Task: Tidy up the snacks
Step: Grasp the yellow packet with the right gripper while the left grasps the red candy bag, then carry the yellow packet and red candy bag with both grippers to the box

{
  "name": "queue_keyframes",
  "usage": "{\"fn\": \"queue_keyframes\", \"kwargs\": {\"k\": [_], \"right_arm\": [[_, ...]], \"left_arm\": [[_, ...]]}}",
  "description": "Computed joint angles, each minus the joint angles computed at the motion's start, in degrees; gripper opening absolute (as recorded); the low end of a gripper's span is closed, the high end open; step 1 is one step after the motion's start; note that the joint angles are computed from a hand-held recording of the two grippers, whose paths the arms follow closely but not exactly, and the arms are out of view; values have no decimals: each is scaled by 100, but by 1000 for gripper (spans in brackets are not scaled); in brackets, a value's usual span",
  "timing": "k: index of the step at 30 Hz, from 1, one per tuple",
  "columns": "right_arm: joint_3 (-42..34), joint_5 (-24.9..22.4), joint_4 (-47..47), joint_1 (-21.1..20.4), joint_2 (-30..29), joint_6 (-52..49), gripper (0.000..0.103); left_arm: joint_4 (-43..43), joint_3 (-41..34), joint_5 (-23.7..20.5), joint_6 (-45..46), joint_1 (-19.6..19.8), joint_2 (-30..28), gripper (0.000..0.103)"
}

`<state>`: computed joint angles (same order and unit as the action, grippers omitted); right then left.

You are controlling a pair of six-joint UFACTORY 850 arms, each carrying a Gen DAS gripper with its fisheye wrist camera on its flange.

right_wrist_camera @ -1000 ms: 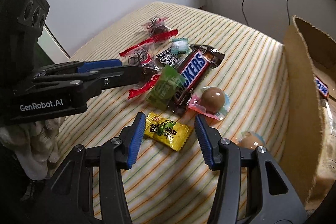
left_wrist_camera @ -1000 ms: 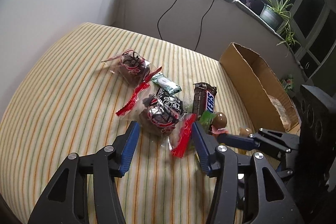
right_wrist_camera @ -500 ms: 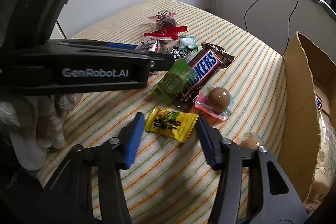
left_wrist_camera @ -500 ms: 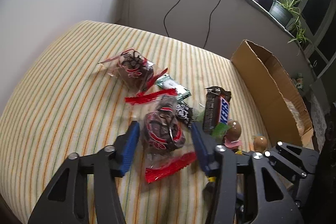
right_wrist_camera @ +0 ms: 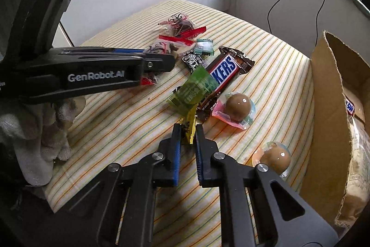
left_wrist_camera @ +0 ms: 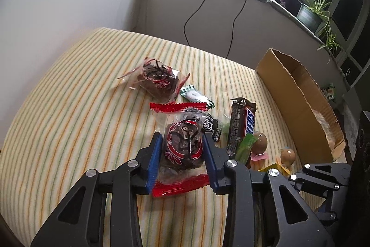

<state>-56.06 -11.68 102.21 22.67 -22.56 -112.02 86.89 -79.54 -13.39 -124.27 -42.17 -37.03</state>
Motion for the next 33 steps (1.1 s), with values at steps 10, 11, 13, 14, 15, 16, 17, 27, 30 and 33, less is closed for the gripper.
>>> {"fn": "queue_keyframes", "kwargs": {"k": [10,11,13,14,15,16,17,27,30,33], "right_arm": [[225,-286,332,-114,259,-158,10],[265,-306,396,-131,306,-213,10],[331,-365,409,-176,394,-204,10],[368,-404,447,-208,444,-222,10],[397,-425,498,-234,484,-253,10],[433,-454,576,-266,529,-316,10],[483,-489,622,-305,593,-354,10],[859,-613,1377,-720,1097,-1049,10],[971,-612,1604,-886,1246,-1246,10],[1074,-604,1650,-1081,1409,-1261,10]], "left_arm": [[920,300,-185,-933,-97,276,33],[1023,320,-197,-1036,-110,304,33],[1076,311,-211,-1071,-135,319,33],[1135,313,-221,-1117,-153,338,33],[1171,308,-224,-1140,-166,346,33],[1181,294,-232,-1136,-183,351,33],[1239,298,-239,-1179,-197,366,33],[1286,-129,-96,-957,-398,192,33],[1189,-340,18,-777,-461,73,33],[911,-582,131,-395,-532,-69,33]]}}
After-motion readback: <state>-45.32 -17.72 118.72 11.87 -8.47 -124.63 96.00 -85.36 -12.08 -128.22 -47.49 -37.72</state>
